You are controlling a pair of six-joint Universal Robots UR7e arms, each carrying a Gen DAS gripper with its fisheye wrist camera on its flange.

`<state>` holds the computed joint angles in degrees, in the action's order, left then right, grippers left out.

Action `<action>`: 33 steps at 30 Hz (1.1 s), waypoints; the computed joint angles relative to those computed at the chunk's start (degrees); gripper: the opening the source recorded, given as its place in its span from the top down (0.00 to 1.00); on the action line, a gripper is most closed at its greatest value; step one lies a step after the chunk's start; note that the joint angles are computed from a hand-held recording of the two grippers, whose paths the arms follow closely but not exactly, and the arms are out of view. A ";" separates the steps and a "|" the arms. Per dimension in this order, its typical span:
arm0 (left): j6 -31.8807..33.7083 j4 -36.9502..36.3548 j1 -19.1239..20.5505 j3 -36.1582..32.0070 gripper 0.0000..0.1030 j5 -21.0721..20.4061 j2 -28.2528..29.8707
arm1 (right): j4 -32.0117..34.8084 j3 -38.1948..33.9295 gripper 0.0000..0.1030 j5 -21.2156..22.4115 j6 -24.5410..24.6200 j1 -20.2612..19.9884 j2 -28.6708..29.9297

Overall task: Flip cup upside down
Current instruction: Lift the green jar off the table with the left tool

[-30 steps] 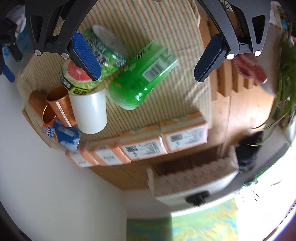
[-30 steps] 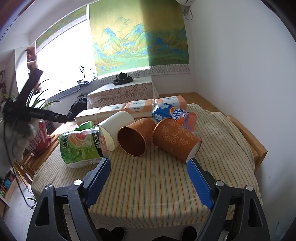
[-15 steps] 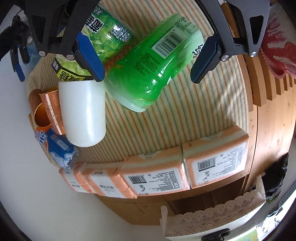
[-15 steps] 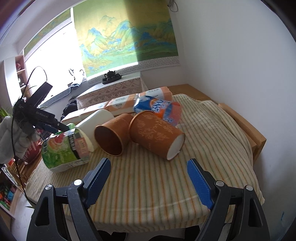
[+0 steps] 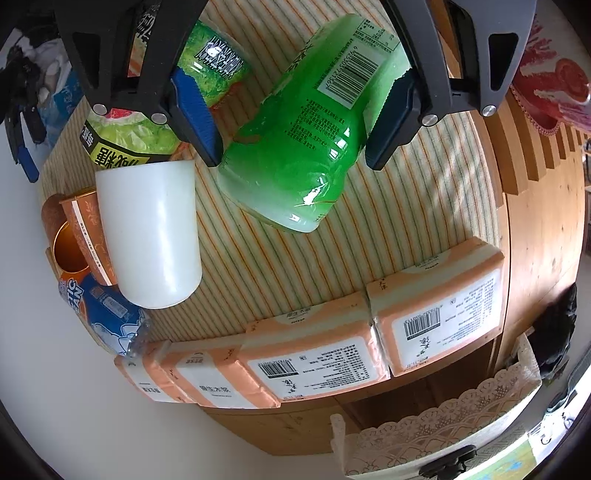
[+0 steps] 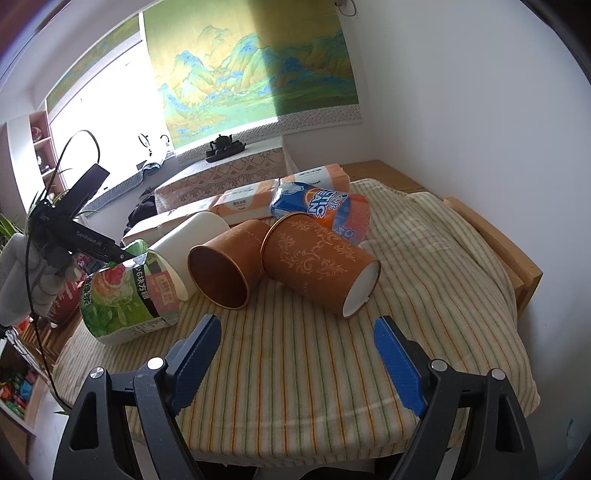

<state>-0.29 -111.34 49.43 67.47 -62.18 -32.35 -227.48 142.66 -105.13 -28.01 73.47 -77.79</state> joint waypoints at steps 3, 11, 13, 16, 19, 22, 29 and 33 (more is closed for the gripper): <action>-0.07 -0.05 0.03 -0.45 0.21 0.27 0.27 | 0.60 -0.05 0.21 0.28 0.85 -0.15 -0.30; 0.42 -6.47 0.25 2.31 0.26 0.05 -2.46 | 0.27 0.05 0.21 -0.33 1.11 0.05 -0.61; 0.51 -5.55 0.46 1.99 0.26 0.25 -2.36 | 0.62 -0.01 0.21 -0.15 1.23 -0.07 -0.71; 0.30 -4.13 0.82 1.08 0.25 0.85 -1.49 | 1.63 0.03 0.21 0.56 1.96 -0.21 -1.03; 0.39 -2.94 0.58 0.42 0.24 1.77 -0.44 | 1.88 0.22 0.21 0.63 2.14 -0.17 -1.25; 0.98 -2.27 0.36 0.36 0.23 2.75 0.09 | 1.82 0.36 0.21 0.51 2.29 -0.27 -1.52; 2.38 -4.16 -0.85 2.78 0.25 6.36 -0.34 | 2.39 0.78 0.21 1.34 3.05 -1.15 -2.58; 2.46 -5.15 -1.44 4.07 0.25 7.66 -1.68 | 1.94 1.01 0.21 1.48 2.82 -1.11 -2.50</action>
<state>2.17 -116.49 47.99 71.54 -54.52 -34.03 -225.54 143.67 -103.65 -25.19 72.36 -80.29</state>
